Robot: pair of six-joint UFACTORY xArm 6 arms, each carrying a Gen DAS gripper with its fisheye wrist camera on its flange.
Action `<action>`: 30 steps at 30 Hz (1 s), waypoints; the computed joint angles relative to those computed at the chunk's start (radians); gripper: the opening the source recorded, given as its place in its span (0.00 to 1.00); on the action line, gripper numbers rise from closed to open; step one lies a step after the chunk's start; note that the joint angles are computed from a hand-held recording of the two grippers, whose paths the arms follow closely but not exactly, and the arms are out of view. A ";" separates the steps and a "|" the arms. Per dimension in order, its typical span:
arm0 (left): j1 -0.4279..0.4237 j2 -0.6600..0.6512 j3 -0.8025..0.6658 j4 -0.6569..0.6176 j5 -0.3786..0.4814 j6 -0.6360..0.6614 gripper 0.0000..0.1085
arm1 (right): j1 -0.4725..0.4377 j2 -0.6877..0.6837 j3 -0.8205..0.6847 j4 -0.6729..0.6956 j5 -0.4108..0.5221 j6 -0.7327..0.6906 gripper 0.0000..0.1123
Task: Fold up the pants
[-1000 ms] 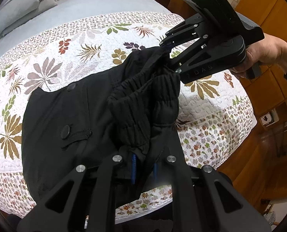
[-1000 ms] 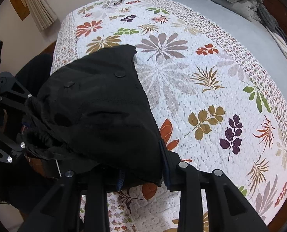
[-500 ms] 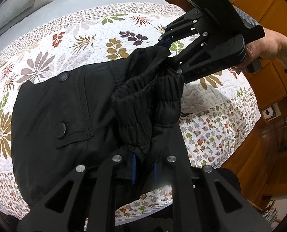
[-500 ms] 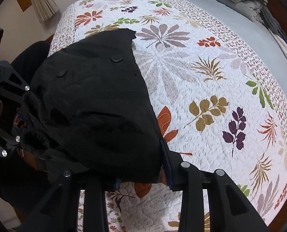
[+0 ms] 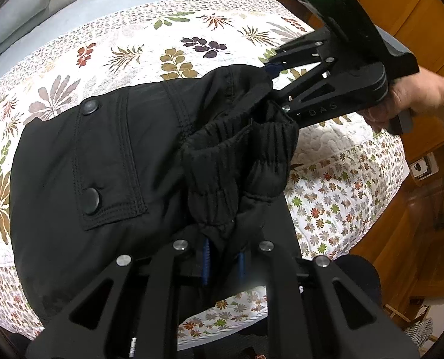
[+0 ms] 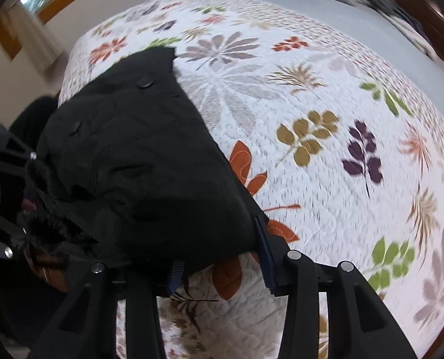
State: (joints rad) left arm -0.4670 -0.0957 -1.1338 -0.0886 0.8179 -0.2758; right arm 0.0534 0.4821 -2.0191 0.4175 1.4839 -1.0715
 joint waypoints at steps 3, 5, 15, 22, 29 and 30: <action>-0.002 0.001 0.000 0.010 0.003 -0.005 0.11 | -0.042 -0.035 0.069 0.075 -0.017 0.107 0.40; -0.004 -0.001 0.003 0.015 -0.001 -0.006 0.11 | -0.069 -0.084 0.152 0.124 -0.040 0.159 0.44; -0.005 -0.009 0.024 0.021 -0.023 -0.004 0.12 | -0.234 -0.362 0.609 0.513 -0.065 0.516 0.77; -0.012 -0.024 0.063 0.009 -0.075 0.022 0.20 | -0.303 -0.445 0.818 0.805 -0.026 0.693 0.86; 0.005 -0.136 0.165 -0.240 -0.134 0.168 0.55 | -0.291 -0.454 0.830 0.794 -0.009 0.735 0.87; 0.014 -0.173 0.187 -0.253 -0.132 0.171 0.56 | -0.289 -0.460 0.826 0.783 -0.014 0.738 0.87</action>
